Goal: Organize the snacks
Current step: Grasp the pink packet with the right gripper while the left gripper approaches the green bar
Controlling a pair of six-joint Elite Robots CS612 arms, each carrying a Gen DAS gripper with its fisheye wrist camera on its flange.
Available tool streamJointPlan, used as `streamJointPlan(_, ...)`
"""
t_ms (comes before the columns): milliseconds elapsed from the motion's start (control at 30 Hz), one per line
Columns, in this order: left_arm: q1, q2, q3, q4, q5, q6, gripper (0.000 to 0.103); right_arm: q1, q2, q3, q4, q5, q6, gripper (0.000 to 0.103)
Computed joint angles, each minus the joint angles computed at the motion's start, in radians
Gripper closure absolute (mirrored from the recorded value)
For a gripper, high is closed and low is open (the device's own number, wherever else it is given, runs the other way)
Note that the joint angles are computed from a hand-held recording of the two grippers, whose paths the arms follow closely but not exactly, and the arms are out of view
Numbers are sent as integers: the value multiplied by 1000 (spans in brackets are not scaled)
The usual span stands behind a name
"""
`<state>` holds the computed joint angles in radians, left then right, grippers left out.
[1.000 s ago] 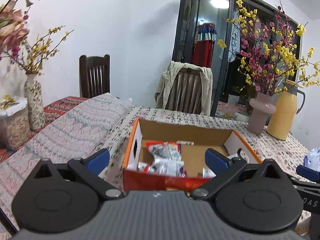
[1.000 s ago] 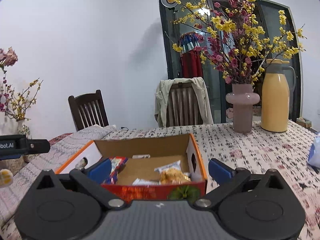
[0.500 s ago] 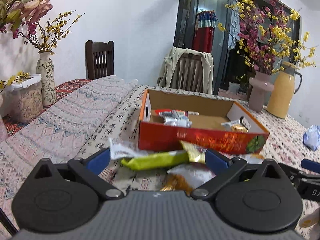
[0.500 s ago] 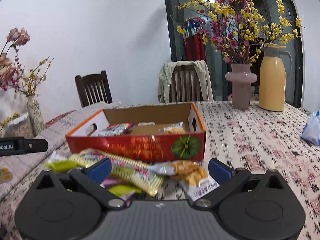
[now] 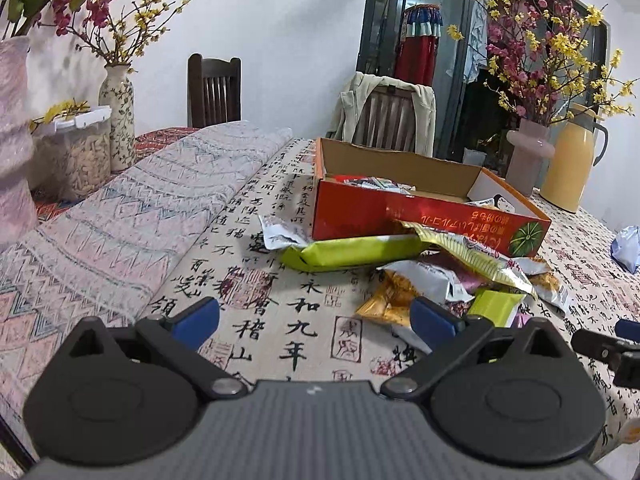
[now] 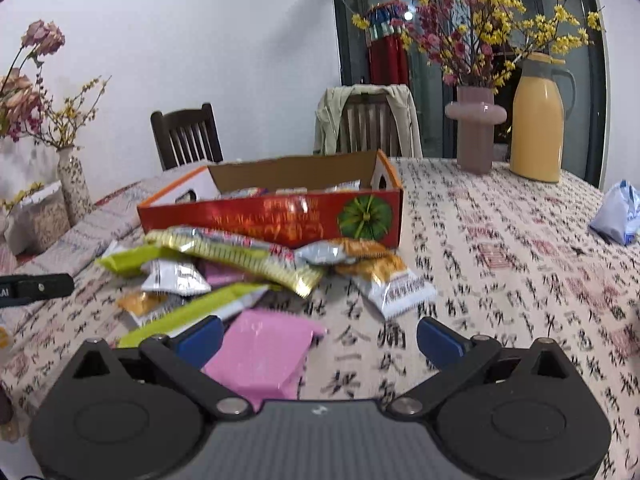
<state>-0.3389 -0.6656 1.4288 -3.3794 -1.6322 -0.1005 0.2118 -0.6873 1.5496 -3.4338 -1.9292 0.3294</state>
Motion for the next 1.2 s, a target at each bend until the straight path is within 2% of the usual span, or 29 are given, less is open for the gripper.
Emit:
streamJointPlan(200,2,-4,8,1,-9,-2,0,5,11,-27,45,9,13,0)
streamJointPlan(500,5,-1,3,27,-14,-7,0,9,50,-119,188,1,71,0)
streamJointPlan(600,6,2,-7,45,-21,-8,0,14,58,-126,193,-3,54,12)
streamJointPlan(633,5,3,-9,47,-21,-2,0,16,58,-127,193,-7,42,20)
streamJointPlan(667,4,4,-12,47,-22,3,0,15,57,-123,181,5,30,33)
streamJointPlan(700,4,4,-15,52,-26,5,0,14,54,-118,169,23,21,40)
streamJointPlan(733,4,4,-18,57,-31,7,0,14,53,-116,172,22,17,42)
streamJointPlan(900,-2,6,-29,64,-44,16,0,9,46,-103,159,34,19,43)
streamJointPlan(1033,-12,12,-39,63,-35,14,1,7,42,-80,98,26,24,43)
streamJointPlan(1133,-25,14,-48,93,-18,12,7,4,34,-58,59,19,29,43)
streamJointPlan(1200,-34,15,-52,121,-2,22,17,0,28,-41,35,14,34,43)
